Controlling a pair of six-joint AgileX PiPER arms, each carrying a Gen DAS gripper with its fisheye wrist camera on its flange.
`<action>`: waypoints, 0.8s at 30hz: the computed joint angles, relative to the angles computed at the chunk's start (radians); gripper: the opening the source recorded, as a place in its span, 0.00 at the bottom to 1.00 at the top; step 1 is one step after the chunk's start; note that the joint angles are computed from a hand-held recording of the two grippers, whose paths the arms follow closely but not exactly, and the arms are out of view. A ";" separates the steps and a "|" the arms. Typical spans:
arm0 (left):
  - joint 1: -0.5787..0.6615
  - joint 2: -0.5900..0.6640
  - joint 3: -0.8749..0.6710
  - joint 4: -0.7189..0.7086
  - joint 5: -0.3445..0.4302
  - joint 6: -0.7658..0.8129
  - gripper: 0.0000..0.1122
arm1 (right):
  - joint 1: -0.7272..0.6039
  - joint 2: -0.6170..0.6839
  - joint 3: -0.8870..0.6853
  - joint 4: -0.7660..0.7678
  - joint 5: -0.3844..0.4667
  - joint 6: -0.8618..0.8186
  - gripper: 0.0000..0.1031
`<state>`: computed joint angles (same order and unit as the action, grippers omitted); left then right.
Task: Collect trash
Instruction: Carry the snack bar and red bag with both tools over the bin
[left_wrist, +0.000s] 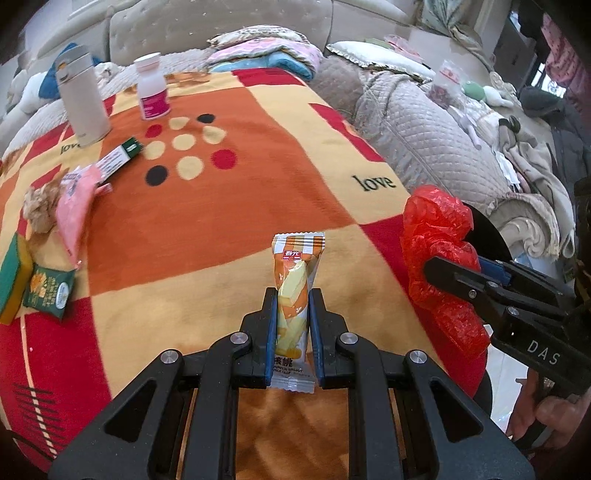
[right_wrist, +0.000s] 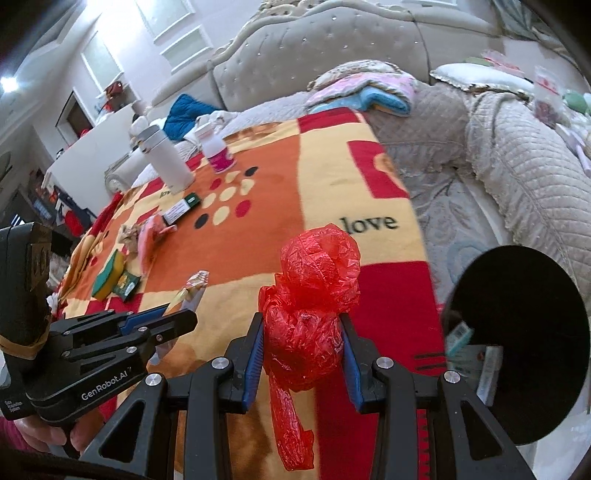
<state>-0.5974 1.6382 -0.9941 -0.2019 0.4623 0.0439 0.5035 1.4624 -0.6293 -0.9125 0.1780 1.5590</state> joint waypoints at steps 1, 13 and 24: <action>-0.009 0.005 -0.006 0.006 0.001 -0.008 0.12 | -0.008 -0.009 0.010 0.000 -0.002 0.000 0.35; -0.103 0.034 -0.059 0.096 0.012 -0.114 0.12 | -0.095 -0.108 0.106 0.038 -0.013 -0.043 0.35; -0.178 0.074 -0.109 0.178 0.020 -0.199 0.12 | -0.197 -0.192 0.182 0.218 -0.031 -0.250 0.35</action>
